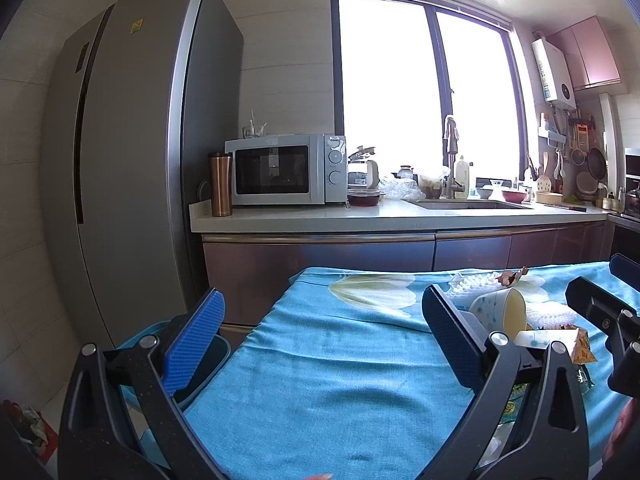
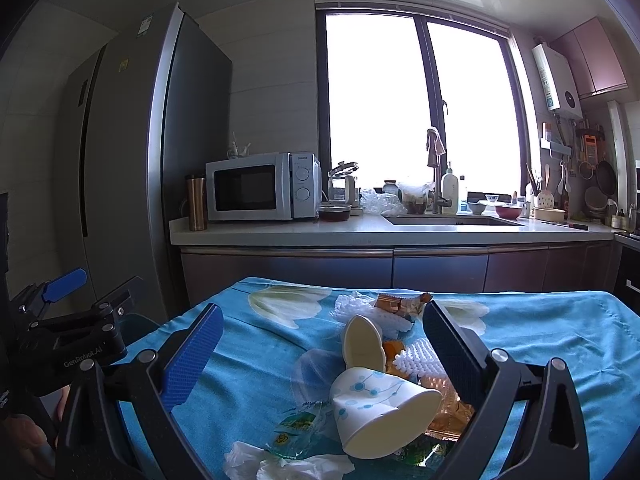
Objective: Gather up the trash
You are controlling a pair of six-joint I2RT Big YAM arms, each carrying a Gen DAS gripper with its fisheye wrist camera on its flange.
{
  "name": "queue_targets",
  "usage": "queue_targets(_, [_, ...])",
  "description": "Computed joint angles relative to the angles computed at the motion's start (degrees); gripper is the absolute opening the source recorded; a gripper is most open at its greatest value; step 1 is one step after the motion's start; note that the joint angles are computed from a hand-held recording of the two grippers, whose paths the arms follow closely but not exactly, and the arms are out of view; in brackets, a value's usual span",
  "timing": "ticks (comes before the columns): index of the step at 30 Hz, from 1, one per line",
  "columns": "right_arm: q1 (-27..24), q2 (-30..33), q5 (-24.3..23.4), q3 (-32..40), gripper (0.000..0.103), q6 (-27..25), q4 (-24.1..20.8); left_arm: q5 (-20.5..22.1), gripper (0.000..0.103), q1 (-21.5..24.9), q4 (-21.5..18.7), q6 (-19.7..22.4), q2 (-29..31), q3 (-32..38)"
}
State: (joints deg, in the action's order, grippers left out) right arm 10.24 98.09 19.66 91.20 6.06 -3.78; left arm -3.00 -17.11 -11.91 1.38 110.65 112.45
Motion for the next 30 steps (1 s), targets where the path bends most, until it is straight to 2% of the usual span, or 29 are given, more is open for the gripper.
queue_targets(19, [-0.09,0.23,-0.53,0.04,0.097,0.3,0.06,0.54,0.097,0.01,1.41,-0.02,-0.33,-1.06])
queue_targets(30, [-0.32,0.31,-0.98,0.05,0.097,0.72,-0.13,1.07,0.097,-0.04,0.68,0.09,-0.09,-0.48])
